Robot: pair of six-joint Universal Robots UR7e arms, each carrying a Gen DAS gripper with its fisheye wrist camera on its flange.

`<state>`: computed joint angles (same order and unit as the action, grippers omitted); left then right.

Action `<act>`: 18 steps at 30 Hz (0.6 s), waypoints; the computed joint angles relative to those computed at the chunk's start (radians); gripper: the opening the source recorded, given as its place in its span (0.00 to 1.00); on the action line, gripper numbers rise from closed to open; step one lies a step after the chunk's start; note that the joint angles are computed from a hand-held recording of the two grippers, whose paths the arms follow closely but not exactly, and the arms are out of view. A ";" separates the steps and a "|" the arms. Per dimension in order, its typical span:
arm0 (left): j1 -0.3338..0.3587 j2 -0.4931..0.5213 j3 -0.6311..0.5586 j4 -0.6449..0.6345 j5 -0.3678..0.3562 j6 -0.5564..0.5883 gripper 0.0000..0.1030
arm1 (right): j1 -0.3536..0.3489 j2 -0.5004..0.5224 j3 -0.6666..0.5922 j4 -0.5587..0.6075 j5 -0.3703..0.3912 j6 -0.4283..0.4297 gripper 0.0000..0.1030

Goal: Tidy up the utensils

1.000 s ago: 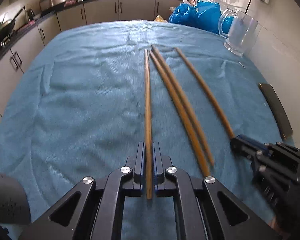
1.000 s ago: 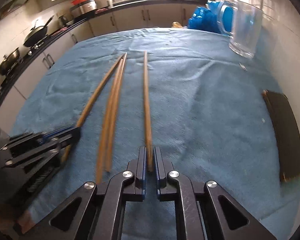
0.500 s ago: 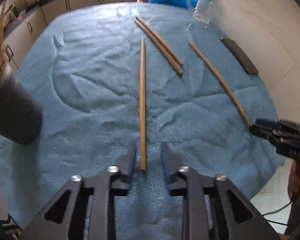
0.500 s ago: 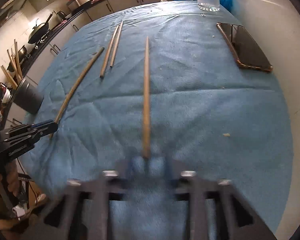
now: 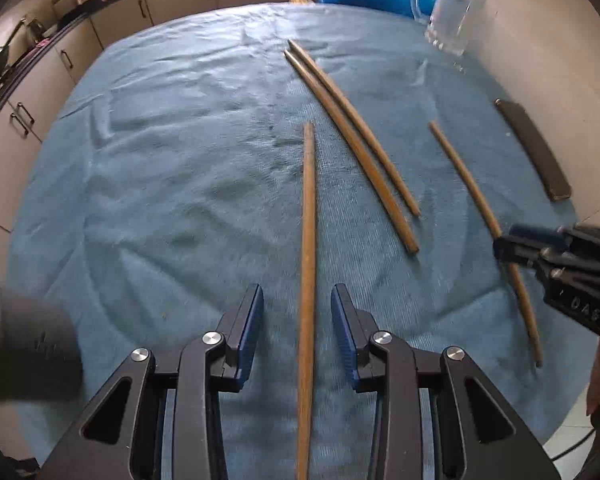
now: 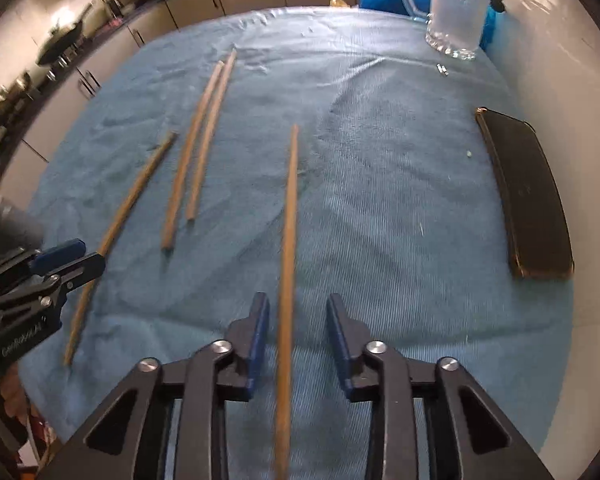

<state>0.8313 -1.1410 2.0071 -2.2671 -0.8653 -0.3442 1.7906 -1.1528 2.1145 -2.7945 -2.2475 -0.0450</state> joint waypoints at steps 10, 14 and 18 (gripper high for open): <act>0.029 0.085 -0.125 0.070 0.012 0.034 0.33 | 0.018 0.086 -0.167 0.231 -0.080 0.050 0.25; 0.033 0.099 -0.141 0.070 0.017 0.045 0.33 | 0.014 0.110 -0.222 0.284 -0.076 0.084 0.25; 0.026 0.092 -0.107 -0.001 0.038 0.084 0.06 | 0.017 0.139 -0.248 0.248 -0.081 0.070 0.14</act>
